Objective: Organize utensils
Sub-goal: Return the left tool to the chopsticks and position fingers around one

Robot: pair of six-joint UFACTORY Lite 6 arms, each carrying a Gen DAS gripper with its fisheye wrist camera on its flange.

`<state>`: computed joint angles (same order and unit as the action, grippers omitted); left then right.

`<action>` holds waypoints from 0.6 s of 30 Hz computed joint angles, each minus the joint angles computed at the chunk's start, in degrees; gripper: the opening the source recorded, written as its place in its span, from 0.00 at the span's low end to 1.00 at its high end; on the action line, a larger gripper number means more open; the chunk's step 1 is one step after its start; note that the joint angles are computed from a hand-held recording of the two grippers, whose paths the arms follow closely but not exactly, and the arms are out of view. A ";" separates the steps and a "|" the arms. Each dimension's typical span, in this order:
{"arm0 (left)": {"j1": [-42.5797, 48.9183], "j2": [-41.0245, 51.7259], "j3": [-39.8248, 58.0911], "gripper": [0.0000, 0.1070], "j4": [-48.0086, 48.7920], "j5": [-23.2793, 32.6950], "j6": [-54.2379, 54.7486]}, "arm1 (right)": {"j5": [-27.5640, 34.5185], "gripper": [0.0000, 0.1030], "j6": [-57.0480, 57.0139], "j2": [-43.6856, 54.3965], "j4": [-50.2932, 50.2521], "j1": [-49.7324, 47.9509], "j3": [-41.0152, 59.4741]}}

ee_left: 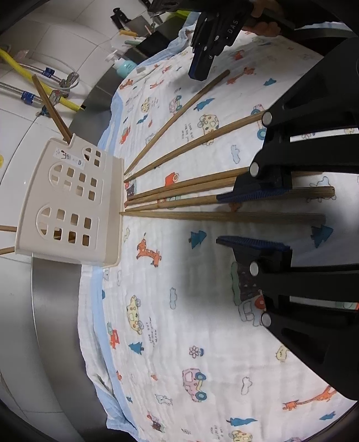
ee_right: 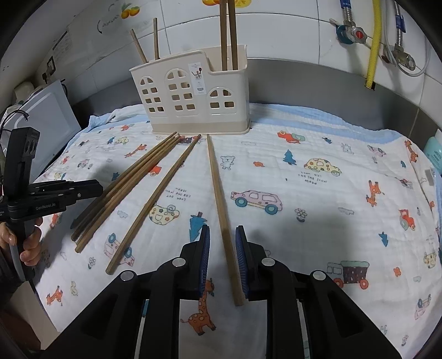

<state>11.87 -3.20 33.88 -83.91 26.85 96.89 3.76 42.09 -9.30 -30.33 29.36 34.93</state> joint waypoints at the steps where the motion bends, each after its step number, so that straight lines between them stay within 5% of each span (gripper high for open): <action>1: -0.55 0.15 0.06 0.16 -0.46 -0.50 0.50 | 0.01 0.19 0.07 0.24 0.00 -0.02 0.08; 13: -3.00 3.56 1.95 0.12 -4.30 -4.04 2.55 | -0.26 0.19 -17.32 2.50 16.63 -0.79 1.23; 18: -4.30 3.42 2.15 0.12 -4.03 -5.72 1.89 | -0.80 0.18 -13.68 5.15 12.77 -0.70 2.22</action>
